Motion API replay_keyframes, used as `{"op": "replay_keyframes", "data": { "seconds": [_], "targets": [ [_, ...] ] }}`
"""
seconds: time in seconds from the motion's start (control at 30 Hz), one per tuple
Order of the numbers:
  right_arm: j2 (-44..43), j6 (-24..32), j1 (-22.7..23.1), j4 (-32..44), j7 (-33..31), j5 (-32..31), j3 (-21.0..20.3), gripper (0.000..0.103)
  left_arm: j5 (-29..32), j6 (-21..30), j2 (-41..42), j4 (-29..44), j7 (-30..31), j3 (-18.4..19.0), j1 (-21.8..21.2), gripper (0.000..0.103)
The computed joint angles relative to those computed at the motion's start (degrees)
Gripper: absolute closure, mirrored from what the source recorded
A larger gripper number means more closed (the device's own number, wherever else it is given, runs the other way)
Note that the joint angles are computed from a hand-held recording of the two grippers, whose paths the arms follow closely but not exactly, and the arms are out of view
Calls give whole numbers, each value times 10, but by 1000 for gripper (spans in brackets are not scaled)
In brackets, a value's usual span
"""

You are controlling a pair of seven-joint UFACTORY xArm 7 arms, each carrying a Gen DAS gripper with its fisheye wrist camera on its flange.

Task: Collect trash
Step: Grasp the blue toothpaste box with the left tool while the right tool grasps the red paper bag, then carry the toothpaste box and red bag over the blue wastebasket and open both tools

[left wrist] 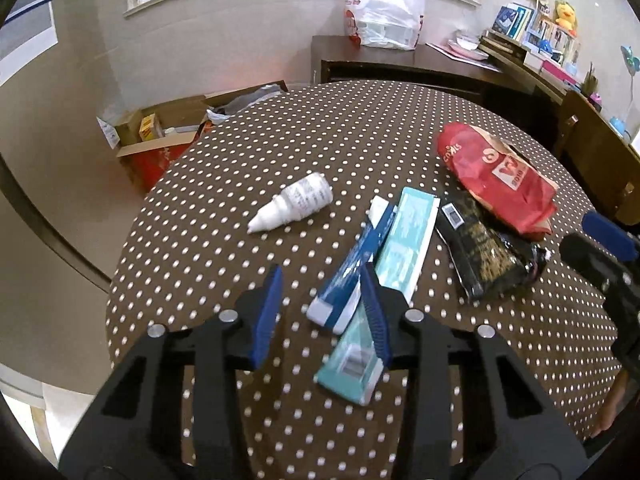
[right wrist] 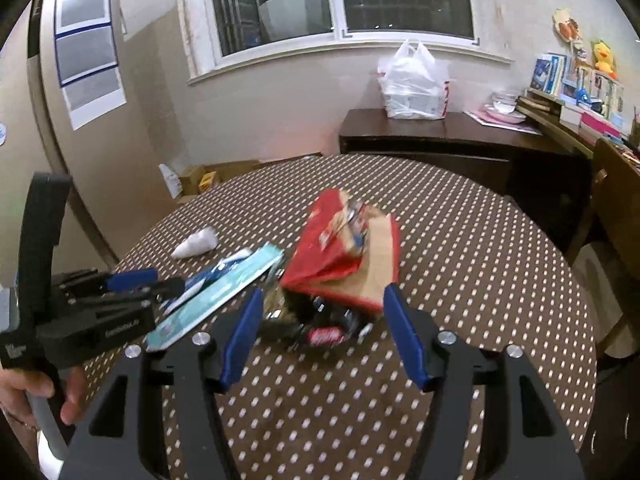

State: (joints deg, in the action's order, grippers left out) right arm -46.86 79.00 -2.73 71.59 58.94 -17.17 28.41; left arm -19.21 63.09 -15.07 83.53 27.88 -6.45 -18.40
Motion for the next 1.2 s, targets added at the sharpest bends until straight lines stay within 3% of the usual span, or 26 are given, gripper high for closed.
{"op": "replay_keyframes", "data": {
  "seconds": [0.23,0.4,0.47,0.53,0.63,0.87,1.2],
  "targets": [
    [18,-27,-3,-14,8,1,-29,41,24,-2,34,18,-13,-15,-4,72],
    [30,-49,1,-30,20,1,-53,42,2,-3,41,23,3,-10,-7,84],
    [30,-63,6,-39,23,3,-62,64,-18,-4,37,20,14,-4,-8,86],
    [38,-66,8,-37,15,-3,-64,76,-36,-14,29,13,23,0,-7,86],
    [28,-87,20,-50,11,-2,-70,81,-69,-22,16,4,32,10,-6,86],
    [15,-68,-4,-14,-1,-40,-26,83,-132,-24,-28,-10,50,36,-5,86],
    [53,-37,-30,106,-24,-32,58,83,-197,36,-108,-33,86,102,-1,86]
  ]
}}
